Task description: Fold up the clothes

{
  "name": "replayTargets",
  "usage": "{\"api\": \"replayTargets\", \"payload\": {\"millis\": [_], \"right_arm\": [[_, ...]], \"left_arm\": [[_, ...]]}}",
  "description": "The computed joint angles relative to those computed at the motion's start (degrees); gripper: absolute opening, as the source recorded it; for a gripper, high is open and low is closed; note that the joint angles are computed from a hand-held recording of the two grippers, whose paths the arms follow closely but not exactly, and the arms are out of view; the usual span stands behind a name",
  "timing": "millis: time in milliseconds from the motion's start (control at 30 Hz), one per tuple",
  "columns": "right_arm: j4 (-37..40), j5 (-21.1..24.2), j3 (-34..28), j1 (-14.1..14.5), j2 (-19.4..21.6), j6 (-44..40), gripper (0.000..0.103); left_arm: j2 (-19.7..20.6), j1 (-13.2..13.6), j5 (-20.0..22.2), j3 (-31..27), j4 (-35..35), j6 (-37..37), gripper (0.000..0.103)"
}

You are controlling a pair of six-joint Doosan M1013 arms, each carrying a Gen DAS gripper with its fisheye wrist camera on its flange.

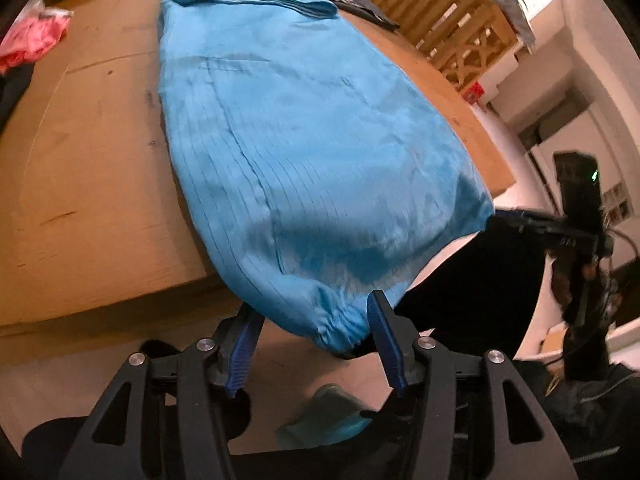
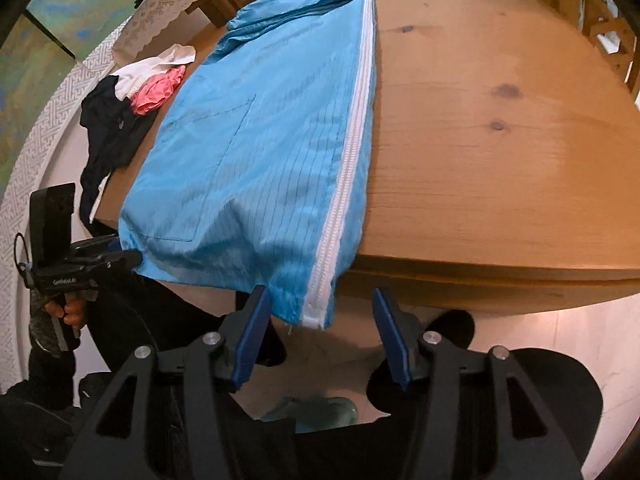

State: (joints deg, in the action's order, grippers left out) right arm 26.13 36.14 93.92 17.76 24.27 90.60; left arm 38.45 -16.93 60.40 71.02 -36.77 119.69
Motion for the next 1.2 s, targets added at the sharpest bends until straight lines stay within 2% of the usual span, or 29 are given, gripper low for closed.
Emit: {"api": "replayTargets", "payload": {"millis": [200,267,300,333,433,500,633,767,900,1033,1167,1200], "right_arm": [[6.66,1.24,-0.55,-0.7,1.07,-5.96,0.052],[5.7,0.95,-0.74,-0.4,1.09,-6.39,0.045],[4.99,0.79,-0.9,-0.18,1.03,-6.47,0.029],[4.25,0.63,-1.07,0.05,0.97,-6.53,0.022],[6.25,-1.17,-0.5,-0.01,-0.04,-8.95,0.018],[9.82,-2.29,0.0,-0.31,-0.79,-11.91,0.017],[26.04,-3.52,1.17,-2.15,-2.23,-23.53,0.016],[35.99,-3.36,-0.19,-3.71,-2.09,-30.12,0.016],[41.44,-1.76,-4.58,-4.96,0.15,-32.26,0.016],[34.87,-0.25,-12.52,-5.37,4.34,-26.62,0.014],[25.7,3.14,-22.48,-6.14,10.25,-17.88,0.014],[23.06,4.14,-25.18,-6.27,11.88,-15.32,0.014]], "left_arm": [[1.21,-0.41,1.71,-1.64,-0.87,-0.78,0.054],[0.94,-0.42,1.22,-1.06,-2.16,0.82,0.053],[0.77,-0.52,0.65,-0.72,-3.08,2.36,0.045],[0.59,-0.63,0.06,-0.38,-4.05,4.02,0.031],[-0.25,-0.59,-1.79,0.7,-6.32,8.34,0.018],[-0.82,-0.23,-2.01,1.24,-8.64,10.58,0.015],[-2.03,0.76,-1.98,1.21,-13.93,14.45,0.014],[-1.91,1.58,-2.34,-1.31,-16.03,15.15,0.014],[0.2,2.07,-2.63,-6.7,-15.37,12.75,0.014],[4.36,1.91,-2.35,-14.88,-12.17,9.81,0.014],[11.28,1.82,0.22,-27.41,-6.6,2.82,0.014],[14.19,1.84,2.22,-32.65,-4.73,0.4,0.014]]}}
